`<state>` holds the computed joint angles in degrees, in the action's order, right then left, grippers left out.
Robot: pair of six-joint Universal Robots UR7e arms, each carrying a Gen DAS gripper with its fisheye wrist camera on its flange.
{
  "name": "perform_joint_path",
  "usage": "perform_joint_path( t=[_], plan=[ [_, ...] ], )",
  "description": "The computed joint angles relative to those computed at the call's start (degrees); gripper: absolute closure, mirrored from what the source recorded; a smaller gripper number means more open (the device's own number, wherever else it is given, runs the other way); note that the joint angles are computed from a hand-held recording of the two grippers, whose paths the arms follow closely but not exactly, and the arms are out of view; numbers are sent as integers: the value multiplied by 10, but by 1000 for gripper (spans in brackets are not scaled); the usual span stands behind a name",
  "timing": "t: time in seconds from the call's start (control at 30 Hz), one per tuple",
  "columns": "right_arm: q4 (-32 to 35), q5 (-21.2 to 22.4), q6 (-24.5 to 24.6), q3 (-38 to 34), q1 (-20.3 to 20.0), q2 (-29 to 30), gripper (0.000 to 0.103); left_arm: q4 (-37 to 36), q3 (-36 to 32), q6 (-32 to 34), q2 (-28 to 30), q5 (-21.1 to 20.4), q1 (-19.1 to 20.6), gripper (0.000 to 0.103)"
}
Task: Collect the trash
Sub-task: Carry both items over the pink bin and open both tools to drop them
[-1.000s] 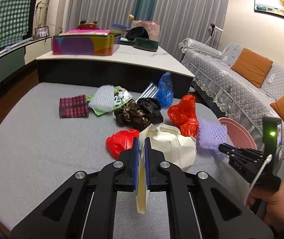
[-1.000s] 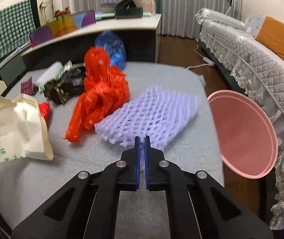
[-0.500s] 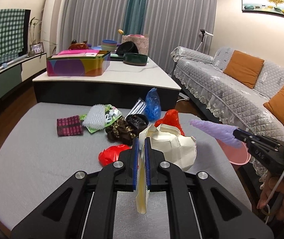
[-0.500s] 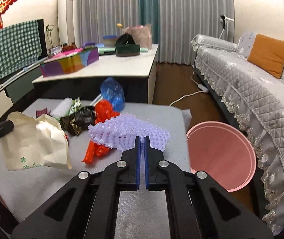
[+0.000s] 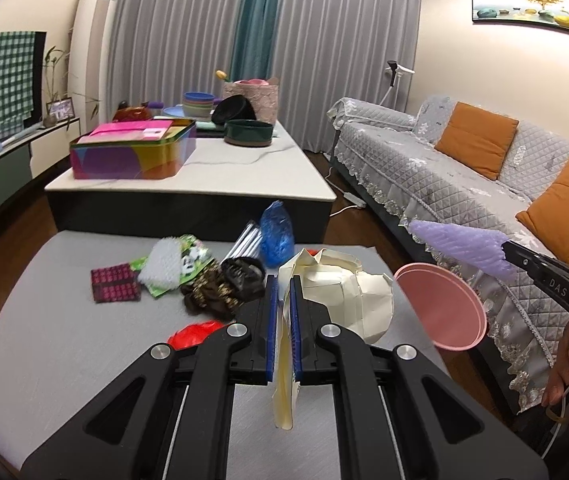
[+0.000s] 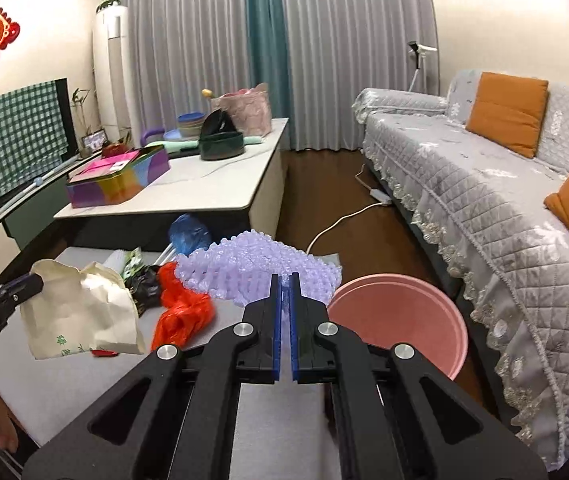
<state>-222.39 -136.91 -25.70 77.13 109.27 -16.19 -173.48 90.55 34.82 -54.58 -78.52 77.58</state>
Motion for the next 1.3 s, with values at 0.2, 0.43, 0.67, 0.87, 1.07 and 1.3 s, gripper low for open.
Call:
perform_joint_path(
  t=[0.2,0.43,0.67,0.87,1.07,1.3],
  plan=[
    [-28,2,-21,32,-13,-37,99,7,-16,-5,20,-1,-19,97],
    [-91,12,-56,65,-36,-72,99,9,-35,-6,50,-1,-40,97],
    [-119,21,-20,97,-66,-84,99,12,-59,5,90,6,-60,97],
    [-114,14,-11,96,-85,-87,99,21,-82,-3,128,7,-74,97],
    [-104,9,-9,80,-102,-84,99,33,-106,0,163,9,-87,97],
    [-88,11,10,85,-115,-91,99,50,-143,0,207,15,-98,97]
  ],
)
